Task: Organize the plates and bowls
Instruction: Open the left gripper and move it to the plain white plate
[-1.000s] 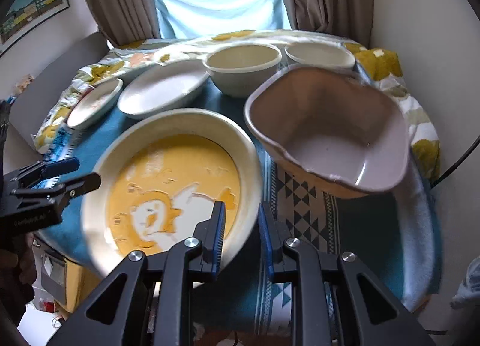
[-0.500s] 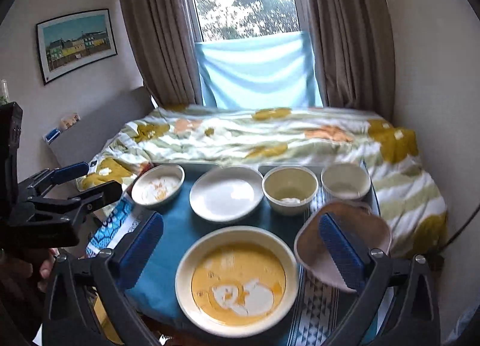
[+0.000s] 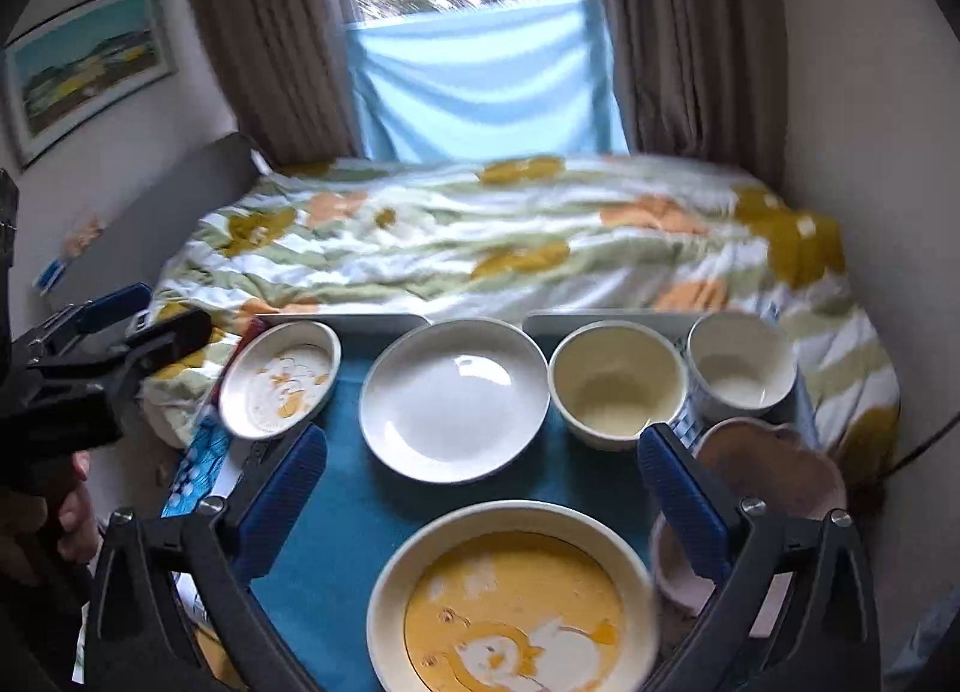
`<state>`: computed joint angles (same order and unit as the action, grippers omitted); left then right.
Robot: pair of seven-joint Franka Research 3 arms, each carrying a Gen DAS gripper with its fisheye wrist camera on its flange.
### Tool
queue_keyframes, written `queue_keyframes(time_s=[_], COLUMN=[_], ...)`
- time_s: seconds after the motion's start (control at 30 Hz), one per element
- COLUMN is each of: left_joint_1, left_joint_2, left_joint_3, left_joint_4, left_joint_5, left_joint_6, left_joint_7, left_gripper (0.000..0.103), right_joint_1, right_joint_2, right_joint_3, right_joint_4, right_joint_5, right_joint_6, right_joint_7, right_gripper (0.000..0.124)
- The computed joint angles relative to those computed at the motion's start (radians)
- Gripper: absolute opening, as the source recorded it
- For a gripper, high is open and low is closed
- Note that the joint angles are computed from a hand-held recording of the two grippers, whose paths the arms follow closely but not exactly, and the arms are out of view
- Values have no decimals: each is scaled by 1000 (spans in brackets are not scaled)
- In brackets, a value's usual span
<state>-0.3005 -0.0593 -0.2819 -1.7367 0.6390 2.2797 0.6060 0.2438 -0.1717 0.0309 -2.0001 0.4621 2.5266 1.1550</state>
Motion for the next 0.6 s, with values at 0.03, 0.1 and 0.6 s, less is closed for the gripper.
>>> queue_keyframes(time_s=[0.03,0.1,0.6], left_joint_1=[9,32,165], left_joint_2=[9,41,386], left_joint_3=[15,45,29], left_joint_4=[-3,0,189], left_joint_5=[-30,-111,-727], left_joint_6=[30,89,91], left_joint_7=[37,150,802], left_gripper=[103,103,72], right_joint_1=[-7,-10,32], right_joint_2=[24,86,348], right_joint_3=[14,32,10], right_joint_4=[18,67,226], right_joint_5=[-40,-102,-309], right_joint_6=[-1,-14,-99], right_joint_7=[52,159,649], right_gripper=[103,103,72])
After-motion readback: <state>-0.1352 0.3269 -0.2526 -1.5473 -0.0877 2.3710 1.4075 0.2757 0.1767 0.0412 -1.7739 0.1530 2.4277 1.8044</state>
